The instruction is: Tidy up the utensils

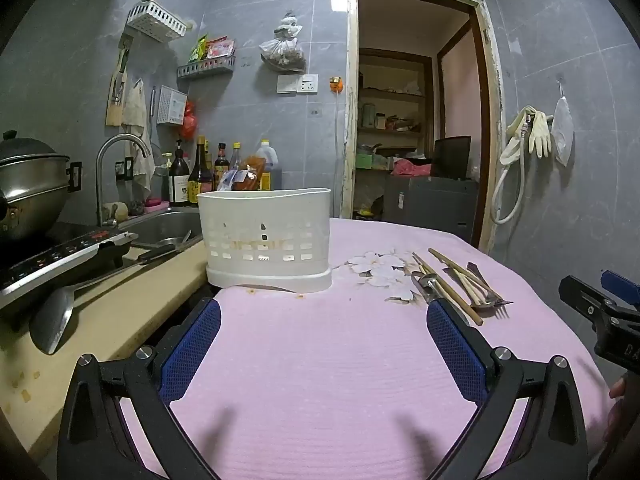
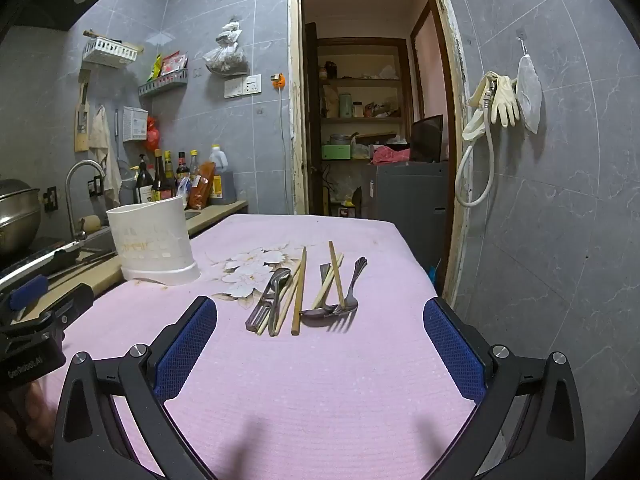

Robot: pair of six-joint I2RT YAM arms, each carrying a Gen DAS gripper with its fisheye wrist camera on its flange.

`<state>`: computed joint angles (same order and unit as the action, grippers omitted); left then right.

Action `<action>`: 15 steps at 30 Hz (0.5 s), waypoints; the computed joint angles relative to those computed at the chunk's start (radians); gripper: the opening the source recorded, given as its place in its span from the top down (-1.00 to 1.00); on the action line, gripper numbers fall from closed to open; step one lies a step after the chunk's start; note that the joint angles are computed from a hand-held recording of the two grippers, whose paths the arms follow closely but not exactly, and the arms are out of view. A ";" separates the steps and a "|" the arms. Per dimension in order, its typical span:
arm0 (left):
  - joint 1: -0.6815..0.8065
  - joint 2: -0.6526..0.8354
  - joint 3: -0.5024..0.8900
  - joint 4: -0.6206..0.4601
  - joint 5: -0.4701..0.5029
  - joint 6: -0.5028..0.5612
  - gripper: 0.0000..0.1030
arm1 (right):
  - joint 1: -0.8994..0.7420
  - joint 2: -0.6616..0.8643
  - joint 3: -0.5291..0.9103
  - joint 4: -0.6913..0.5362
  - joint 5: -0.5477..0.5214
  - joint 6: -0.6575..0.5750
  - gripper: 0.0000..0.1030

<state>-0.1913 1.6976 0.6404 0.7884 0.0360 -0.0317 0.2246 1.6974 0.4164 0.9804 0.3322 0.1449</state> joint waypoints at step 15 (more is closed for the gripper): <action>-0.002 -0.002 -0.001 -0.001 0.000 -0.004 -0.96 | 0.001 0.003 0.004 -0.001 0.001 0.001 -1.00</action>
